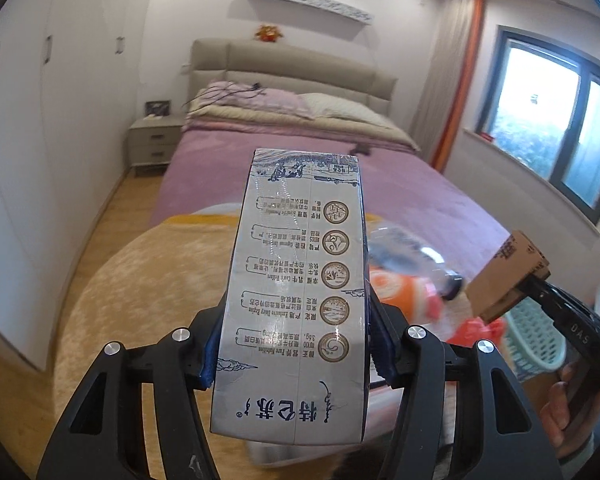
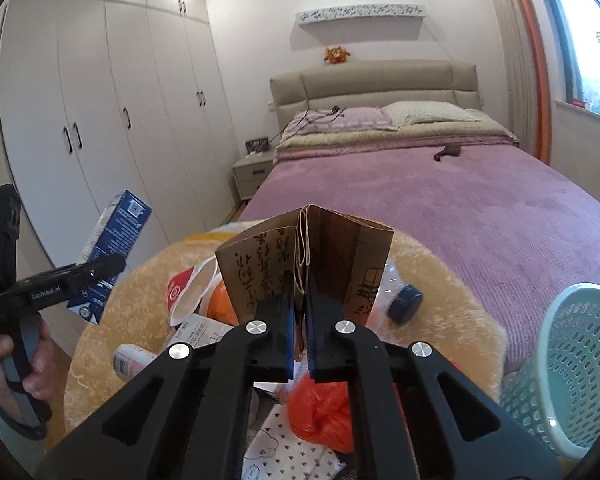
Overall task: Collect trash
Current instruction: 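Carry both items to the teal basket and open both tools to drop them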
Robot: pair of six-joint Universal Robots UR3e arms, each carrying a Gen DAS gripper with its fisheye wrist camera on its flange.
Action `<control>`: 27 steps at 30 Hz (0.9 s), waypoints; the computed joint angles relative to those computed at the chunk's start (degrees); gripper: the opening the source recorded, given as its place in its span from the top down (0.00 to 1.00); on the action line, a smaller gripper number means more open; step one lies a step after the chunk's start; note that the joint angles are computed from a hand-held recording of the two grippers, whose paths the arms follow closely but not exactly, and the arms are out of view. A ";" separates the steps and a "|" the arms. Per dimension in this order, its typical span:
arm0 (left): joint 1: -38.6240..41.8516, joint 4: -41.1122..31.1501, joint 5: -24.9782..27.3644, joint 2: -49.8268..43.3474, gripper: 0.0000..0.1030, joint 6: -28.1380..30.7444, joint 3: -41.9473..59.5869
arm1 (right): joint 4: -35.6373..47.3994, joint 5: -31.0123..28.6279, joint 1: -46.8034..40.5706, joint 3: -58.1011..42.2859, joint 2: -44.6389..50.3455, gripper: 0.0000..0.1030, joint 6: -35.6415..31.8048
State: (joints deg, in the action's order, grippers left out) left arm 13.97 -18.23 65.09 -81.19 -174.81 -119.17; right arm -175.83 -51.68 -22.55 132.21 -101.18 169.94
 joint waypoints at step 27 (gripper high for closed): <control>-42.52 -29.15 -0.24 -66.03 0.46 -9.71 85.17 | 19.32 -2.88 -44.80 9.34 -2.80 0.97 -12.04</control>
